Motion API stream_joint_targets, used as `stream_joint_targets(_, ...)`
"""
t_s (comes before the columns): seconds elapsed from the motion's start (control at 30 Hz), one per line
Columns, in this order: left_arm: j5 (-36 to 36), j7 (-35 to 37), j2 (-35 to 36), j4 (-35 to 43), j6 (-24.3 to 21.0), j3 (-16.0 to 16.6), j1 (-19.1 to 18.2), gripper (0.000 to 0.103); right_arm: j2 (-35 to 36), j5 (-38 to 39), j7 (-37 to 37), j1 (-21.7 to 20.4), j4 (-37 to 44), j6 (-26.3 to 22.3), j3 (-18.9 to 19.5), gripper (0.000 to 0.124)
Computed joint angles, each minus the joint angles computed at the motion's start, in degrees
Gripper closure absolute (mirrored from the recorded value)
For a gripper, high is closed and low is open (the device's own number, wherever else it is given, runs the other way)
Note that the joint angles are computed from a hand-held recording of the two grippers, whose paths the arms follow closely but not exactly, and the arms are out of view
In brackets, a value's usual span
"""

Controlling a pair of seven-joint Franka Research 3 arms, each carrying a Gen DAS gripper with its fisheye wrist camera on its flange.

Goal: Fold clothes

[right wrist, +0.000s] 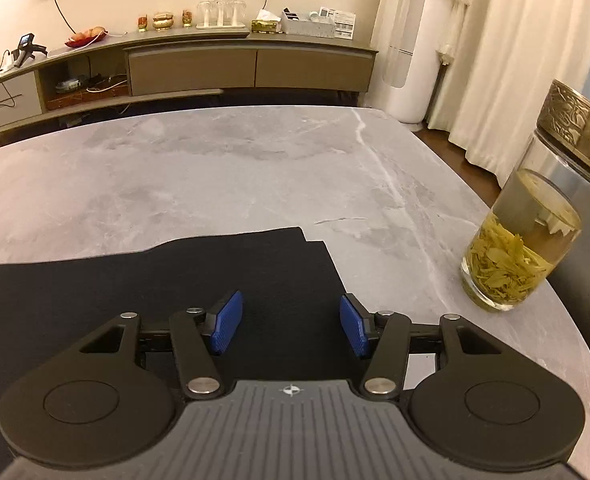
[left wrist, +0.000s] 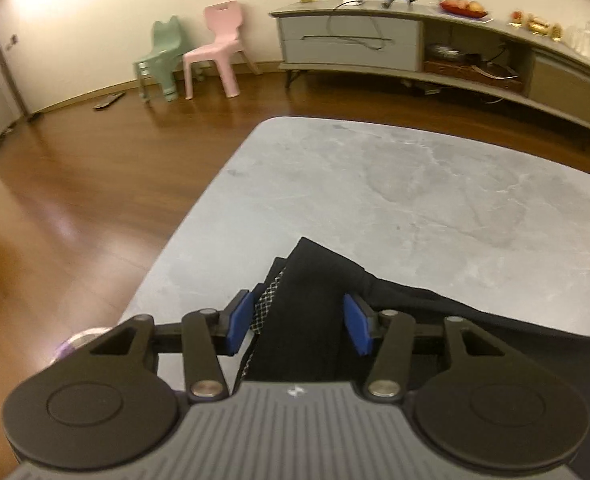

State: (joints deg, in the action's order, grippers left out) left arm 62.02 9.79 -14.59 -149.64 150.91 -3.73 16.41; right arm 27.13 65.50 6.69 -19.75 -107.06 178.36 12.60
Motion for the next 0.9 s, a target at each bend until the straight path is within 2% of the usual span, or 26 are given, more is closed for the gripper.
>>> stream_joint_targets(0.07,-1.3,0.5,-4.7,-1.7,-1.9,-1.0,-1.1,0.061,0.5,1.3,-0.7,-0.7,0.4,4.1,0.8,0.068)
stream_joint_targets(0.13,-1.6,1.2,-10.7,-4.5,-1.1,-1.8,-2.1,0.061,0.1,3.7,-1.5,-4.6,0.5,4.7,3.9,0.068)
stream_joint_targets(0.17,-3.3,3.0,-15.1,-6.7,-0.6,-2.2,-3.5,0.061,-0.6,5.7,-2.3,-6.7,0.3,3.6,5.4,0.068)
stream_joint_targets(0.27,-10.8,9.1,-24.9,-11.6,-0.1,-3.3,-8.9,0.059,-4.3,8.9,-2.6,-8.6,-2.4,-4.1,3.8,0.067)
stream_joint_targets(0.33,-15.9,12.1,-30.6,-14.4,-0.3,-5.0,-13.6,0.057,-6.0,9.8,-4.2,-8.6,-4.3,-6.5,2.2,0.067)
stream_joint_targets(0.43,-23.1,15.4,-34.0,-17.8,1.8,-7.4,-22.2,0.055,-7.9,13.3,-7.1,-8.9,-5.9,-8.1,0.1,0.065)
stream_joint_targets(0.5,-26.7,16.0,-33.3,-18.6,2.9,-10.2,-26.4,0.054,-9.0,15.9,-8.5,-9.3,-6.7,-9.7,-1.5,0.059)
stream_joint_targets(0.57,-29.0,15.6,-30.0,-18.2,3.2,-14.0,-28.6,0.054,-10.2,18.5,-11.5,-9.5,-8.0,-11.2,-3.1,0.053)
stream_joint_targets(0.63,-30.9,14.5,-25.5,-17.5,3.6,-15.7,-29.4,0.054,-11.8,16.9,-11.2,-9.6,-10.1,-15.6,-5.2,0.053)
stream_joint_targets(0.77,-29.2,7.2,-18.9,-15.0,0.1,-21.2,-26.6,0.053,-14.4,12.7,-11.3,-8.7,-13.8,-24.6,-8.8,0.051)
stream_joint_targets(0.8,-28.6,5.9,-17.8,-14.2,-0.8,-21.2,-26.5,0.053,-14.6,11.1,-10.8,-8.1,-14.4,-25.9,-9.7,0.052)
stream_joint_targets(0.9,-26.6,2.3,-15.4,-12.3,-0.7,-20.6,-26.8,0.056,-14.9,11.4,-14.8,-5.2,-16.0,-24.1,-11.0,0.059)
